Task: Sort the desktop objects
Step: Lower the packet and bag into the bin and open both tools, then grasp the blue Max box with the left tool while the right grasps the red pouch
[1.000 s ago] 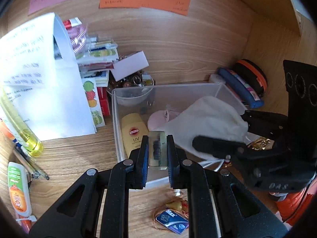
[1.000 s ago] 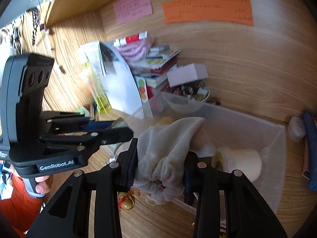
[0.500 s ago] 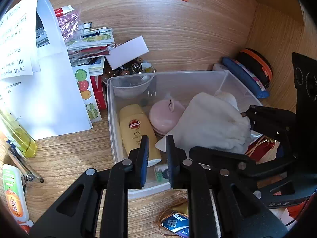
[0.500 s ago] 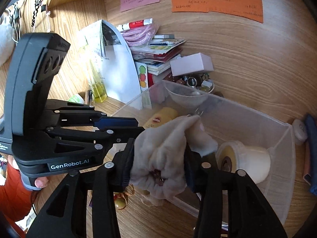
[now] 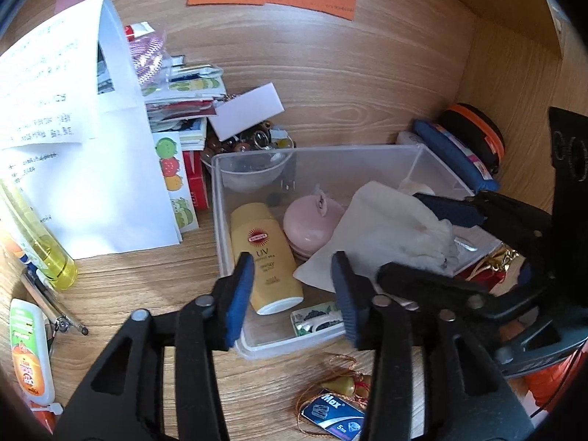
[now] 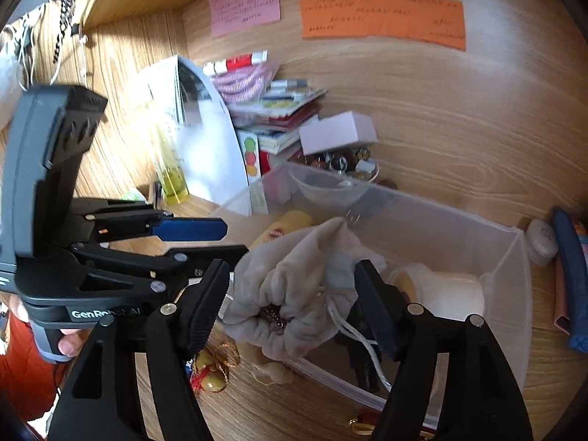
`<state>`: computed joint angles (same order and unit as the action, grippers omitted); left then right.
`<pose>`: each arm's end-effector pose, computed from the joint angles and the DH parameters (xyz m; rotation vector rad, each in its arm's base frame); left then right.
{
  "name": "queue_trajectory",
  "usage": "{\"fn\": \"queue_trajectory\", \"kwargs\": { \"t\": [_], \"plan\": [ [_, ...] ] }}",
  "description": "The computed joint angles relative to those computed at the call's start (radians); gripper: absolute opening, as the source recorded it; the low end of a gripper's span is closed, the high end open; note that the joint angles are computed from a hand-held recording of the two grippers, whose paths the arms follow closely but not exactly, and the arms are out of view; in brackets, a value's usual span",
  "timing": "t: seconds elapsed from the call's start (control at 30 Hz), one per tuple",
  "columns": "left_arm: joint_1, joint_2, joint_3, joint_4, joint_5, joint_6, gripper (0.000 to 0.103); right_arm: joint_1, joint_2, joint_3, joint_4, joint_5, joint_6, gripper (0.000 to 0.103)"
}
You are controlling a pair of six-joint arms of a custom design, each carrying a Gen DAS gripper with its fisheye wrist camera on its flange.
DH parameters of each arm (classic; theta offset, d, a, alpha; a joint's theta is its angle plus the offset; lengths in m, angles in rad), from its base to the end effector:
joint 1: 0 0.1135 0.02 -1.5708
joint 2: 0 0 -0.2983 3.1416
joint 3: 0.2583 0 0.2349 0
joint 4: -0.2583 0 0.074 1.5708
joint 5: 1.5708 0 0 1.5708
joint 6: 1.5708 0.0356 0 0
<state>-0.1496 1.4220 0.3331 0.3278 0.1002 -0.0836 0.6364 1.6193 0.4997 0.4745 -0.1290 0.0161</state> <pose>0.2105 -0.0353 0.1596 0.1274 2.3353 -0.2330 0.2183 0.1670 0.1675 -0.7575 2.1253 0.4986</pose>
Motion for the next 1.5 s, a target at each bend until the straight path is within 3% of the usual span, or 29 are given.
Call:
{"fn": "queue_trajectory", "kwargs": {
  "t": [0.13,0.27,0.4,0.5,0.53,0.67,0.87,1.0,1.17,1.4,1.5],
  "plan": [
    [0.048,-0.016,-0.002,0.002,0.061,-0.006,0.045,-0.007,-0.059,-0.037,0.047,0.020,0.015,0.077],
    [0.075,-0.027,0.003,-0.011,0.098,-0.013,0.045,-0.029,-0.088,-0.036,0.041,0.015,0.031,0.078],
    [0.050,-0.100,-0.004,-0.053,0.028,-0.037,0.048,-0.039,-0.090,-0.009,-0.009,0.051,0.032,0.078],
    [0.014,-0.227,-0.036,-0.101,-0.051,-0.053,0.067,-0.057,-0.118,0.004,-0.059,0.064,0.029,0.078],
    [-0.017,-0.272,-0.044,-0.123,-0.106,-0.060,0.068,-0.066,-0.132,0.004,-0.071,0.055,0.032,0.078],
    [-0.107,-0.429,-0.054,-0.238,-0.224,-0.084,0.074,-0.094,-0.227,-0.010,-0.129,0.007,0.036,0.085],
    [-0.305,-0.581,-0.063,-0.401,-0.399,-0.177,0.086,-0.109,-0.419,-0.084,-0.208,-0.014,0.021,0.088],
    [-0.444,-0.589,-0.082,-0.437,-0.510,-0.252,0.089,-0.161,-0.544,-0.145,-0.271,-0.048,0.007,0.102],
    [-0.568,-0.549,-0.116,-0.454,-0.588,-0.361,0.090,-0.283,-0.626,-0.196,-0.322,-0.139,-0.014,0.103],
    [-0.519,-0.326,-0.203,-0.264,-0.488,-0.386,0.090,-0.442,-0.567,-0.245,-0.314,-0.263,-0.062,0.103],
    [-0.509,-0.218,-0.235,-0.169,-0.471,-0.399,0.090,-0.463,-0.526,-0.278,-0.270,-0.247,-0.084,0.103]
  ]
}}
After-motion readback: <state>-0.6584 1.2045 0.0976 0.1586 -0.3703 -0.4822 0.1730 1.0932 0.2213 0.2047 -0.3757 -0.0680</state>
